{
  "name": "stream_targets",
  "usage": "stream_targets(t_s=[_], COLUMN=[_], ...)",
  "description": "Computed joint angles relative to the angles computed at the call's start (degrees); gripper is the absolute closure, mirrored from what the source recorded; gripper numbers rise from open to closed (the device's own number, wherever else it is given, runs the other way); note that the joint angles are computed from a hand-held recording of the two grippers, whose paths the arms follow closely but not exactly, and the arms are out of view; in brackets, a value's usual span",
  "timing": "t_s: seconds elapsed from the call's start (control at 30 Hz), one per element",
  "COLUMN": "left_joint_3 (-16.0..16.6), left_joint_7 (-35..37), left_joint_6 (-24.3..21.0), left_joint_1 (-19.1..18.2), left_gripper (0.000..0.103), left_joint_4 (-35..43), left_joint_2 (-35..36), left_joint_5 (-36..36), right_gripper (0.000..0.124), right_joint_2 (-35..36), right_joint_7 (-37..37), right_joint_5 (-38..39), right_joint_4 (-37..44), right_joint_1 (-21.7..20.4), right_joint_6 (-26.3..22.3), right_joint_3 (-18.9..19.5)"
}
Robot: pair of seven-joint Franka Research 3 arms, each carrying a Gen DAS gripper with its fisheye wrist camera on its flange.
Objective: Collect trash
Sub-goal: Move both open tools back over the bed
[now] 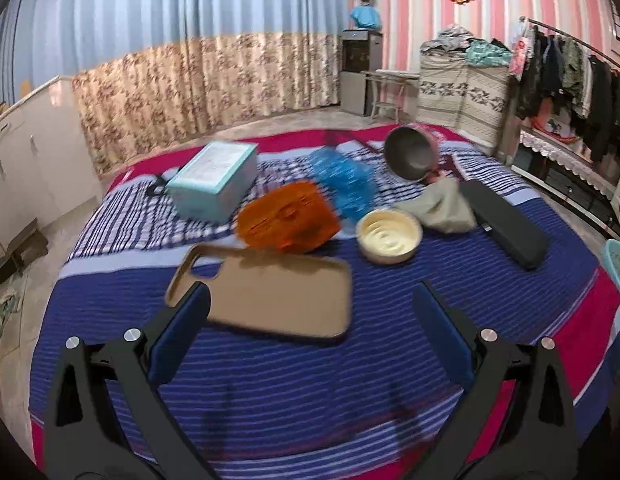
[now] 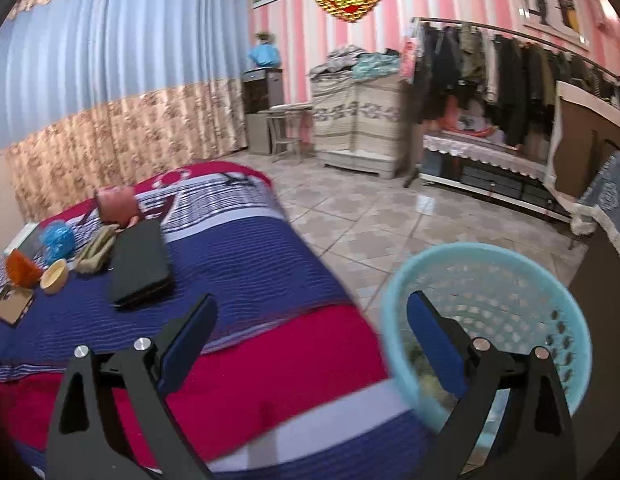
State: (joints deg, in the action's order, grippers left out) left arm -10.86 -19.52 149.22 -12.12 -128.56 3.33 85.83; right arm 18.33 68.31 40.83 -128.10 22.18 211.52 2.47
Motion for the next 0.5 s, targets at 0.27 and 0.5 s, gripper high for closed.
stream_targets(t_s=[0.27, 0.5], left_joint_3=[1.3, 3.4], left_joint_7=[-1.7, 5.7], left_joint_6=[1.5, 8.5], left_joint_1=[2.2, 4.7], left_gripper=[0.006, 0.006], left_joint_4=[-2.0, 4.3], left_joint_2=[-0.3, 5.1], left_joint_5=[0.6, -4.0], right_gripper=[0.03, 0.03], right_joint_2=[3.2, 6.0], right_joint_7=[-3.2, -7.7], right_joint_5=[1.4, 5.2], right_joint_4=[5.5, 10.7], right_joint_1=[4.5, 10.1], right_joint_6=[-3.5, -6.9], right_joint_3=[0.0, -2.6])
